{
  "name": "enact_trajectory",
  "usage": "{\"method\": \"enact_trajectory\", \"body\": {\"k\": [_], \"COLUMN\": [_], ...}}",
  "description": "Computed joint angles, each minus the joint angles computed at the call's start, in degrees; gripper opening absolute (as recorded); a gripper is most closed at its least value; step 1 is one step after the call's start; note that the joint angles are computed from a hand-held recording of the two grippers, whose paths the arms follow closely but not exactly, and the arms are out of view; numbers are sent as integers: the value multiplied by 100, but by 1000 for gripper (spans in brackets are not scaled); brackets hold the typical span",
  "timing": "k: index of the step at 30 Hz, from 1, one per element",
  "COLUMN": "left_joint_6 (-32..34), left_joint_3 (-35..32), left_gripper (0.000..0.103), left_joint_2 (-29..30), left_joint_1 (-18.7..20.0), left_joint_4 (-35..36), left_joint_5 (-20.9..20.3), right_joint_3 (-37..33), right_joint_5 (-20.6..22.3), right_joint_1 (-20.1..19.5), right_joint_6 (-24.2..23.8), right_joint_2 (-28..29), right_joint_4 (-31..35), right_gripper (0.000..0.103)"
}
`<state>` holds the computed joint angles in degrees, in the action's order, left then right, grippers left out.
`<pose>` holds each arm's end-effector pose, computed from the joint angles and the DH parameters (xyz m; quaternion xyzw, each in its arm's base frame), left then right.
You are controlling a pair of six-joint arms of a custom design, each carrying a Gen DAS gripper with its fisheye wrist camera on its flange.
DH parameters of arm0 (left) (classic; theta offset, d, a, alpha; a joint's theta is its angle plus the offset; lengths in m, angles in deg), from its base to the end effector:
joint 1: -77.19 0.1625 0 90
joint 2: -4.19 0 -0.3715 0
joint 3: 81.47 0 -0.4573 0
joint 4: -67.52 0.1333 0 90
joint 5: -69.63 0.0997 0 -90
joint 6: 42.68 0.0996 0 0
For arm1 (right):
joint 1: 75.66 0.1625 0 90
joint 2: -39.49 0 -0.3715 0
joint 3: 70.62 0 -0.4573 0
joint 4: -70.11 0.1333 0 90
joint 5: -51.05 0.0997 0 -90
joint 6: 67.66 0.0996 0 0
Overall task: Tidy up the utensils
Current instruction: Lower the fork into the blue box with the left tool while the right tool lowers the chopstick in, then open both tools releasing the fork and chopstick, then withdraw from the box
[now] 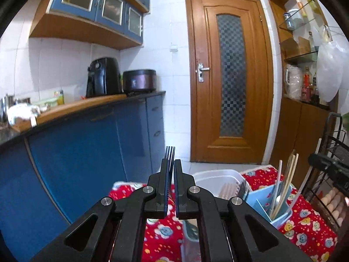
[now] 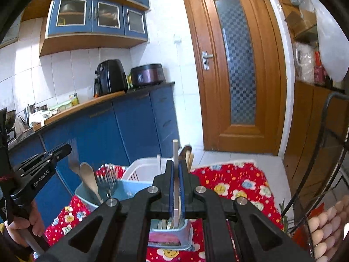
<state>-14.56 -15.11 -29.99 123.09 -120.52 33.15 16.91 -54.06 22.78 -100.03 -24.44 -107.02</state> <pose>-0.3960 -0.7152 0.1944 0.2439 0.7497 -0.5332 0.3068 0.2108 -0.6894 0.3595 0.2290 -0.8141 0.4874 0.2175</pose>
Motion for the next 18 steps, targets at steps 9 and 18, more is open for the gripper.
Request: {"method": "enact_trajectory", "body": {"k": [9, 18], "left_joint_6": [-490, -920], "left_joint_3": [356, 950], "left_gripper": [15, 41], "left_joint_2": [-277, -767], "left_joint_1": [-80, -258], "left_joint_4": [453, 730], "left_joint_5": [-207, -342], "right_joint_3": [220, 838], "right_joint_5": [346, 476], "right_joint_1": [-66, 31], "right_joint_6": [358, 482], "right_joint_2": [-315, -908], "right_joint_4": [177, 259], "right_gripper": [29, 33]}}
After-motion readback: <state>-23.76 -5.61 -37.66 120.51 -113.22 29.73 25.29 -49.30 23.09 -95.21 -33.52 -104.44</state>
